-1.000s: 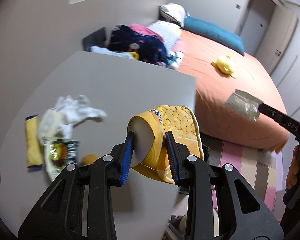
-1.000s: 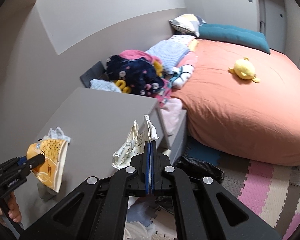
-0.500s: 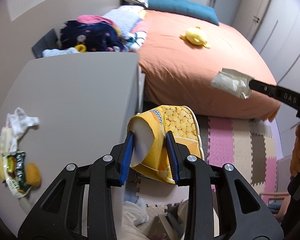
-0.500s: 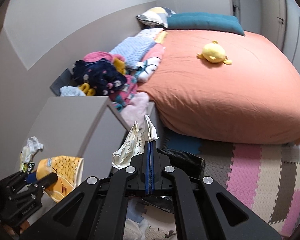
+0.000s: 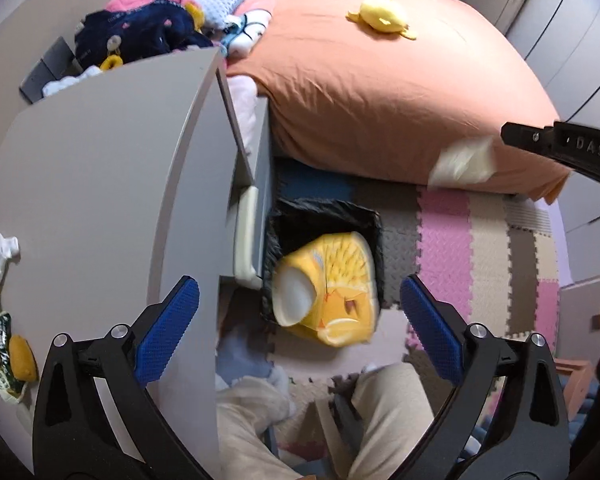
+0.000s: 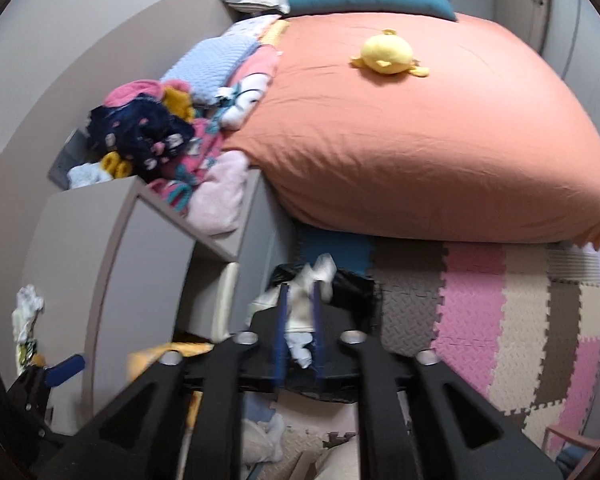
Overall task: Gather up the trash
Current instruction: 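Open both grippers over the black bin, dropping chip bag and tissue, then move both tools back over the table toward the remaining snacks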
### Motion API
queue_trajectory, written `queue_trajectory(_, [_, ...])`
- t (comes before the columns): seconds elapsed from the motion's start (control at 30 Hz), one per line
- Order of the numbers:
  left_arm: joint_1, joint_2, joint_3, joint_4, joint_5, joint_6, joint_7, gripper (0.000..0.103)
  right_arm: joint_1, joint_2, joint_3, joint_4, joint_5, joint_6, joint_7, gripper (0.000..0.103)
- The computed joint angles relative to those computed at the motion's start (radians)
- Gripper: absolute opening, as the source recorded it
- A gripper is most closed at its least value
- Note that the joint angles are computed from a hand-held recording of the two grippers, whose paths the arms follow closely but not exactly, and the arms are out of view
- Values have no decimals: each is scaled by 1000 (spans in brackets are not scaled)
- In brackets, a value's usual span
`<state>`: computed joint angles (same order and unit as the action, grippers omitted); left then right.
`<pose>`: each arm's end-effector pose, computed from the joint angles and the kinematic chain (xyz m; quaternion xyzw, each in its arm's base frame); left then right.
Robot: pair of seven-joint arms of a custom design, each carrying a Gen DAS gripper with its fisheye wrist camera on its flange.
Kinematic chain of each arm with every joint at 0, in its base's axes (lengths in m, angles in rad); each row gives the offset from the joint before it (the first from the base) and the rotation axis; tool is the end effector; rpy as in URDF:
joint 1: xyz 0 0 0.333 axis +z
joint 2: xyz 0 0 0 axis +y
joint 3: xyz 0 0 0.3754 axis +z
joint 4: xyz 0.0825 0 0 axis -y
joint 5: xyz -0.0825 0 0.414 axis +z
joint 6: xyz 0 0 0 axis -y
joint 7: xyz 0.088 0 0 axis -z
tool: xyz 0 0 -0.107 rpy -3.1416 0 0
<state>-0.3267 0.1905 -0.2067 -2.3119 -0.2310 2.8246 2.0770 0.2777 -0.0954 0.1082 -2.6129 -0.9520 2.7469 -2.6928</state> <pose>0.5076 -0.2840 0.3304 -0.3603 0.9163 -0.1644 0.0596 0.4062 0.2000 0.3322 -0.3725 0.8941 -0.1681 0.1832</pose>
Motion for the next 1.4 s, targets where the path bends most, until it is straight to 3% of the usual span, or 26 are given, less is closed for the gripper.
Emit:
queue_trajectory(0.07, [-5, -3, 6, -8, 16, 15, -9, 97, 8, -13, 14, 7, -18, -55, 10, 59])
queue_trajectory(0.27, [26, -29, -13, -38, -38, 47, 72, 97, 15, -19, 18, 10, -43, -49, 36, 59])
queue_trajectory(0.4, [61, -45, -33, -40, -139, 27, 156, 97, 28, -6, 24, 28, -41, -55, 37, 59])
queue_trajectory(0.83, [111, -78, -27, -57, -311, 3, 305, 97, 85, 26, 42, 102, -25, -115, 17, 59])
queue_trajectory(1.4, [201, -136, 26, -93, -499, -6, 499, 97, 190, 157, 56, 295, -58, -155, -49, 62])
